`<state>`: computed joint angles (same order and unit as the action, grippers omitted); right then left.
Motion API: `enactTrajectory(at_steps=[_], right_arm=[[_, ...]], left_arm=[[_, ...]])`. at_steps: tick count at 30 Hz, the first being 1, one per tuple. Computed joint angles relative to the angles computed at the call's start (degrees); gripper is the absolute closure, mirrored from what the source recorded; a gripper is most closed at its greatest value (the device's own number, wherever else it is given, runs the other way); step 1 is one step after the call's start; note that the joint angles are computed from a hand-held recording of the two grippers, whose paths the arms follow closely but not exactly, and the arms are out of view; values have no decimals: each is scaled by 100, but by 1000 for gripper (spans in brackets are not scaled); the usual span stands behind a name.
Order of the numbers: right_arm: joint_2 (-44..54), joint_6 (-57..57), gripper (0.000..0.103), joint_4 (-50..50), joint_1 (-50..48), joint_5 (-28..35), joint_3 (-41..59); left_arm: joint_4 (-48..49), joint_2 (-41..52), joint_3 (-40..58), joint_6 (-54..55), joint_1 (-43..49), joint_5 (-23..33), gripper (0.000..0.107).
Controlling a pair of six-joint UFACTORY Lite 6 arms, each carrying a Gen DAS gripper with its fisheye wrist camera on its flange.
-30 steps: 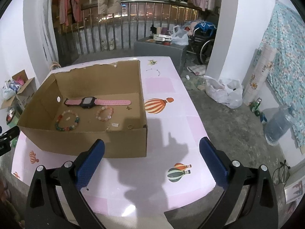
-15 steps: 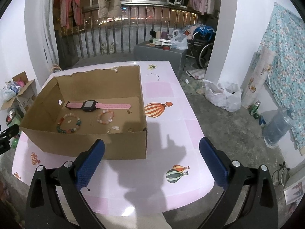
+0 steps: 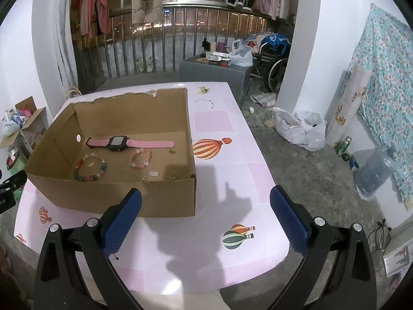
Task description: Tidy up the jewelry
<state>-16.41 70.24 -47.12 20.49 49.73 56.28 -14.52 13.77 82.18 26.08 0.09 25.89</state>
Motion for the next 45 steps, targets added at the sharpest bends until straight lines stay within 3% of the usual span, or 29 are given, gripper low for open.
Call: enactTrajectory(at_steps=[45], right_arm=[[114,-216,6,174,-391,-394,-215]], left_arm=[[-144,291,137,-85,-366,160,12]])
